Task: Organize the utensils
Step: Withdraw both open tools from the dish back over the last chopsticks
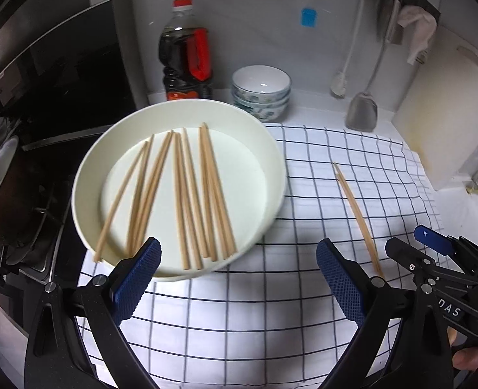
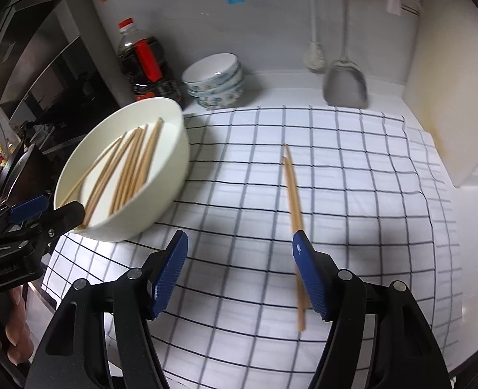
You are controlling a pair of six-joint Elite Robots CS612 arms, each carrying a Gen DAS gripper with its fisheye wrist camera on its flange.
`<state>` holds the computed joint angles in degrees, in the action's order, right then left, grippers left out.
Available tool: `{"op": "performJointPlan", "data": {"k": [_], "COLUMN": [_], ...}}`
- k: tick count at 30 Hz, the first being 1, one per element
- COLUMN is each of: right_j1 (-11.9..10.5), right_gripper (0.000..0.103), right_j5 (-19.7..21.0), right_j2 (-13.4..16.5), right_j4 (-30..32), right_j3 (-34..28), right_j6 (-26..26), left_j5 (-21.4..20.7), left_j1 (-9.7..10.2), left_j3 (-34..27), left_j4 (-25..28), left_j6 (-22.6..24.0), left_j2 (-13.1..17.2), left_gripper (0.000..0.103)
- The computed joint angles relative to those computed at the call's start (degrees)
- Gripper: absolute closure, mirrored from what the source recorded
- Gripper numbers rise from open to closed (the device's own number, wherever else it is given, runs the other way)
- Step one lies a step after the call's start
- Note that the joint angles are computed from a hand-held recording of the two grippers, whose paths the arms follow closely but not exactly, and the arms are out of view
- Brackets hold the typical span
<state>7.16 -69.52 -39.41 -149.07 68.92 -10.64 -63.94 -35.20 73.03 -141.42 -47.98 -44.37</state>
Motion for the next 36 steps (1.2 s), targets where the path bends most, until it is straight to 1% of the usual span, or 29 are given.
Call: {"op": "performJointPlan", "data": {"k": [6, 8, 12, 19, 23, 26, 33, 36], "right_j1": [-1.07, -1.46, -2.07, -2.76, -3.02, -3.19, -3.05, -2.94], "right_gripper": [0.038, 0.038, 0.038, 0.038, 0.038, 0.038, 0.038, 0.038], "right_j5": [-1.31, -1.34, -1.36, -2.31, -3.24, -3.38, -3.98, -3.69], "right_j2": [-0.47, -0.7, -1.1, -0.55, 0.44, 1.52, 4.47, 5.42], "right_j4": [-0.33, -1.38, -4.55, -5.01, -4.04, -2.97, -0.09, 0.7], "right_j3": [1.29, 2.04, 3.64, 4.16, 3.45, 2.3, -1.09, -2.3], "right_j6": [0.7, 0.72, -0.17, -1.54, -2.44, -2.46, -4.14, -5.04], "left_j5": [-1.67, -2.1, -3.0, -4.43, -6.06, -6.25, -3.45, -3.21], "left_j1": [-0.51, -0.7, -1.13, -1.66, -1.78, -1.95, -2.23, -2.11], "left_j3": [-1.9, -2.5, -4.04, -6.17, -7.45, -8.02, -9.03, -8.98], "left_j4": [0.33, 0.15, 0.5, 0.24, 0.78, 0.88, 1.94, 2.18], "left_j6": [0.93, 1.5, 2.26, 2.17, 1.28, 1.18, 0.05, -0.81], "left_j2": [1.38, 1.87, 3.04, 5.1, 6.39, 7.12, 8.32, 8.52], "left_gripper": [0.008, 0.008, 0.008, 0.008, 0.008, 0.008, 0.008, 0.008]}}
